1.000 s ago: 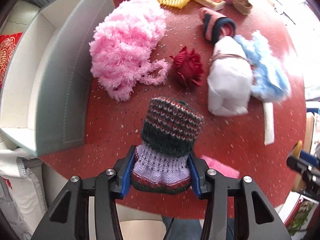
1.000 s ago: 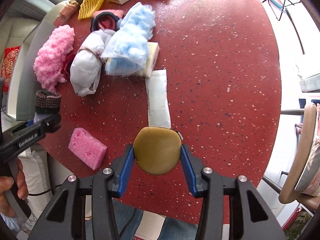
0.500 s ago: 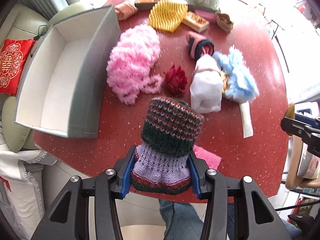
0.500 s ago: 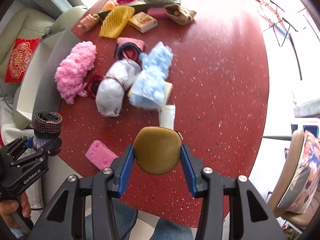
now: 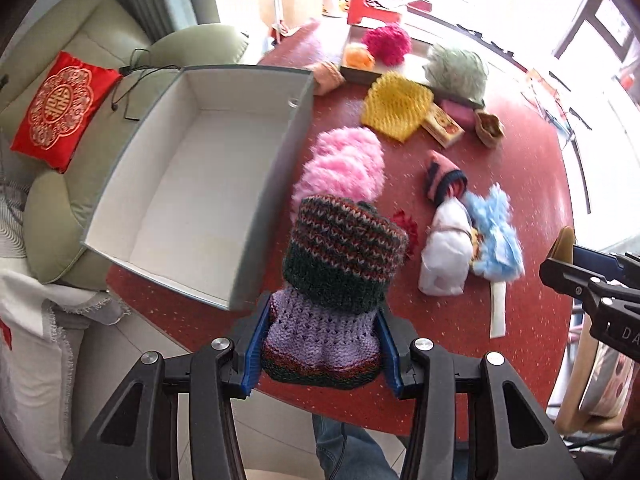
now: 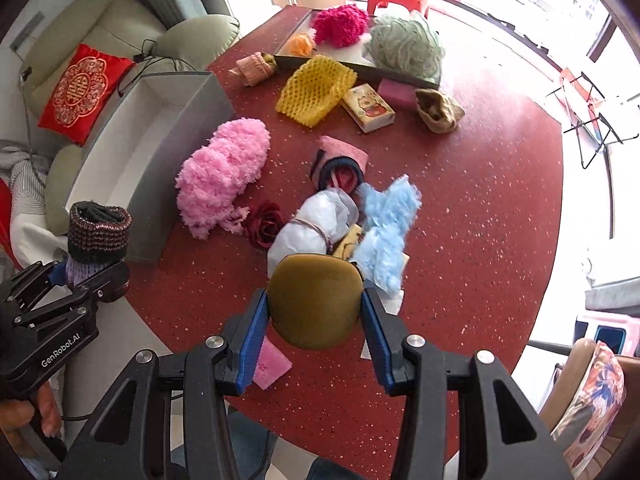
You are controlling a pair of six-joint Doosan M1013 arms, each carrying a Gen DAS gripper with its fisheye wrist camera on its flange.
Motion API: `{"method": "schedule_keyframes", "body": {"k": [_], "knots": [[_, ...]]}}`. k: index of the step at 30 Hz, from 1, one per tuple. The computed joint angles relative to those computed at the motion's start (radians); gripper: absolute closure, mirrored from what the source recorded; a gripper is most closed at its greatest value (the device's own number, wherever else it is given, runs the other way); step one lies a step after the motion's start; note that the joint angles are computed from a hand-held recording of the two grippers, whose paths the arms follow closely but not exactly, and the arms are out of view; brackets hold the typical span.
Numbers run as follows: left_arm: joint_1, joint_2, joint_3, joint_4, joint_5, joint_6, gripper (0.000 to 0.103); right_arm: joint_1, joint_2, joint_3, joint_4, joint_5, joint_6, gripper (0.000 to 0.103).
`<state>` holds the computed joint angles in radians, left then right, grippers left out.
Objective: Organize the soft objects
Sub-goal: 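Lift and carry the knit hat and khaki puff over the white box with both grippers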
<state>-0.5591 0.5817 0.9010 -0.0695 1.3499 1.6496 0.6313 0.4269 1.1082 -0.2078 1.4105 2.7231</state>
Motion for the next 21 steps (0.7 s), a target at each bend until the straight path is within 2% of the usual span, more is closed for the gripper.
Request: {"method": "schedule_keyframes", "body": {"k": [13,21], "knots": [[0.048,0.041,-0.087,0.074,-0.017,-0.158,0.054,-0.020,0.164,-0.300,-0.001,0.034,-0.226,0.053],[0.068,0.088,-0.158,0.131,0.004,-0.247,0.054,-0.030,0.288,-0.519,0.012,0.080,-0.342,0.053]]}}
